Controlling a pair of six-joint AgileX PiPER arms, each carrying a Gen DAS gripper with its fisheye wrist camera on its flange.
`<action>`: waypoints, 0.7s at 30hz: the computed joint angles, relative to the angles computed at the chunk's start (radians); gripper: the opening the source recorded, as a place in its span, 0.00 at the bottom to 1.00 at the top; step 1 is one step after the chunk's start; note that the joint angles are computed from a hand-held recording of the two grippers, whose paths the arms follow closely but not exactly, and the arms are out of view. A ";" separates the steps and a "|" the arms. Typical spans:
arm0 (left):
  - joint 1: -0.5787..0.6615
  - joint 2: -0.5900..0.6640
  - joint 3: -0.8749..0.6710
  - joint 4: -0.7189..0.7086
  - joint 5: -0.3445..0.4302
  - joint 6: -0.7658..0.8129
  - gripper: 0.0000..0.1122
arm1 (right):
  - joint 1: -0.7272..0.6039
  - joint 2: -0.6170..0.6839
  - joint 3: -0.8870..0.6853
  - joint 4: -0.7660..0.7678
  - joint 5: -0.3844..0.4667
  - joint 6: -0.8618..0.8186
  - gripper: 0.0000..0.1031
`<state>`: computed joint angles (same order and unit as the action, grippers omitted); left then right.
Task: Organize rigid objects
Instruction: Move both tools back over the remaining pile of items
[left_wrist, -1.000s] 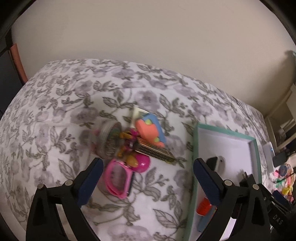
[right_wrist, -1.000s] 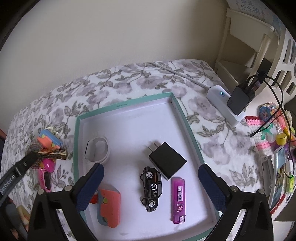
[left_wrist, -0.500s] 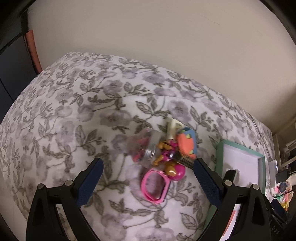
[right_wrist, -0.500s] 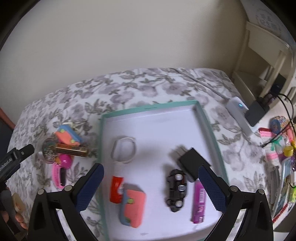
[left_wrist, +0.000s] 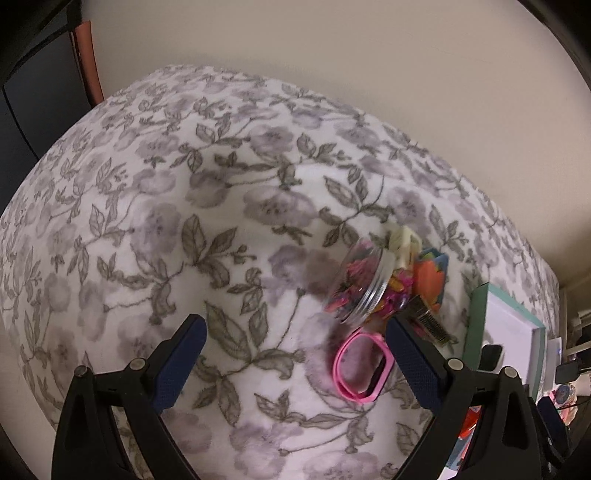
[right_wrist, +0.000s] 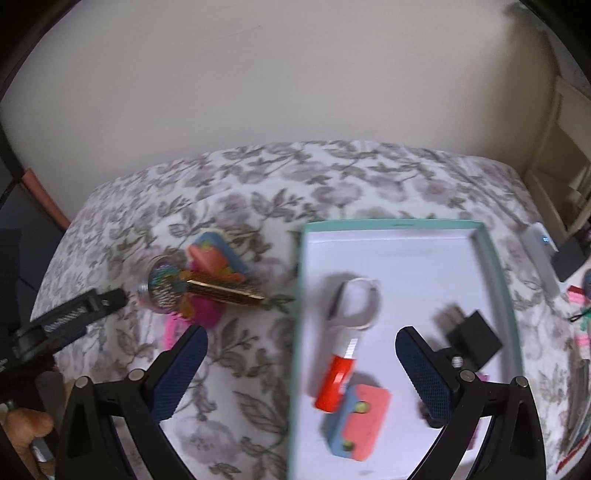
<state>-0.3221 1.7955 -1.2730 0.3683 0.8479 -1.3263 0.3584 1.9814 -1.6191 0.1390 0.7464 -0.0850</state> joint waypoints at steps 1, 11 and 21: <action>0.003 0.001 0.005 -0.008 -0.007 0.003 0.87 | 0.009 0.007 -0.003 0.008 0.002 -0.007 1.00; 0.040 0.004 0.051 -0.037 -0.041 0.000 0.87 | 0.093 0.063 -0.014 0.050 -0.007 -0.060 0.99; 0.093 -0.027 0.123 -0.047 -0.106 -0.036 0.87 | 0.152 0.161 -0.068 0.045 0.005 -0.069 0.98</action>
